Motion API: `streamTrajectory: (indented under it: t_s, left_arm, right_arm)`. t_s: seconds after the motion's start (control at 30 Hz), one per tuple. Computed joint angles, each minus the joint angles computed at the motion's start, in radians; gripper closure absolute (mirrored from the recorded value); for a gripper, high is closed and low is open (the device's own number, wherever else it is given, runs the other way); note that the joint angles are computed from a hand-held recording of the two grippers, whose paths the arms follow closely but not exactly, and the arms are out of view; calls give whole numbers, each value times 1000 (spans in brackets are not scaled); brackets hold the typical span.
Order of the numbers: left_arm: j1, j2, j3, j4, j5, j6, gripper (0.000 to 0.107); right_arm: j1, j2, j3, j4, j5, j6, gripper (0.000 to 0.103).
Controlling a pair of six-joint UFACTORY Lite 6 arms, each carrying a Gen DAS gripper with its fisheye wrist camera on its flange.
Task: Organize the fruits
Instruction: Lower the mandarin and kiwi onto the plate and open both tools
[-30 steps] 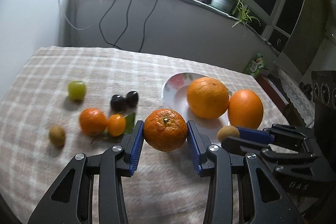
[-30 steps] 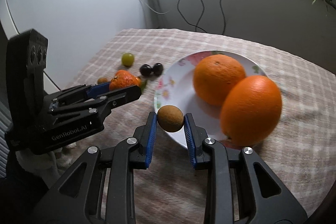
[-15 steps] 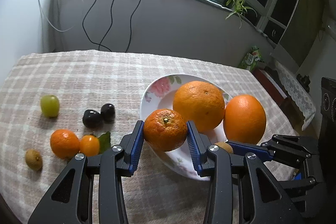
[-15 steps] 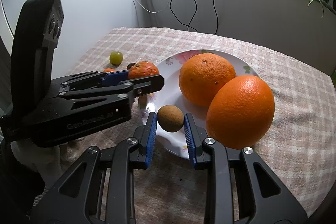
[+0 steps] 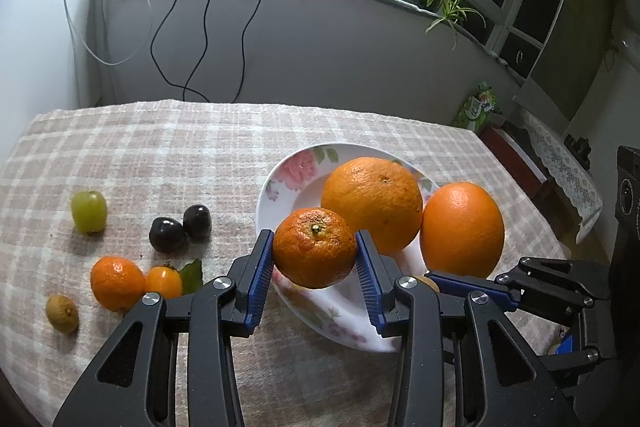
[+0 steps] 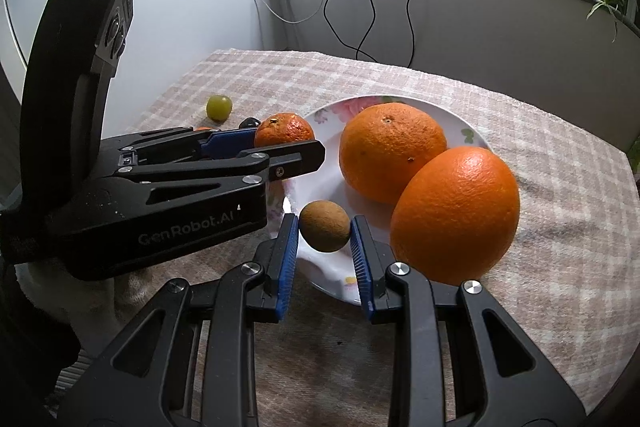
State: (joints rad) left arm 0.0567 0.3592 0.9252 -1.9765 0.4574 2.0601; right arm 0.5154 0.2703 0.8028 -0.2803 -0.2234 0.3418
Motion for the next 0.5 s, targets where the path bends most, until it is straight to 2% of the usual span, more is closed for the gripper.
streamTrajectory:
  t_s: [0.07,0.13,0.17,0.2,0.27,0.5]
  left_arm:
    - [-6,-2,3,2,-8,0,68]
    - [-9,-6,1,-9,-11,11,60]
    - [-8,-11,-2,-15,-8,15,58]
    - [-9,-12,-1,-16,-8,15,55]
    - [-11,-18,-2,-25,-15,26,54]
    - [-10,-22,0,-25,-18,22,54]
  right_arm:
    - [1,-5,-4,1,-2,-1,75]
    - [3,-9,-8,27,-2,-29,75]
    - [6,-12,-11,50,-3,-50,72]
    - [8,-16,-15,83,-5,-83,63]
    - [7,-25,-25,81,-12,-84,56]
    - [9,-42,-40,102,-20,-113,45]
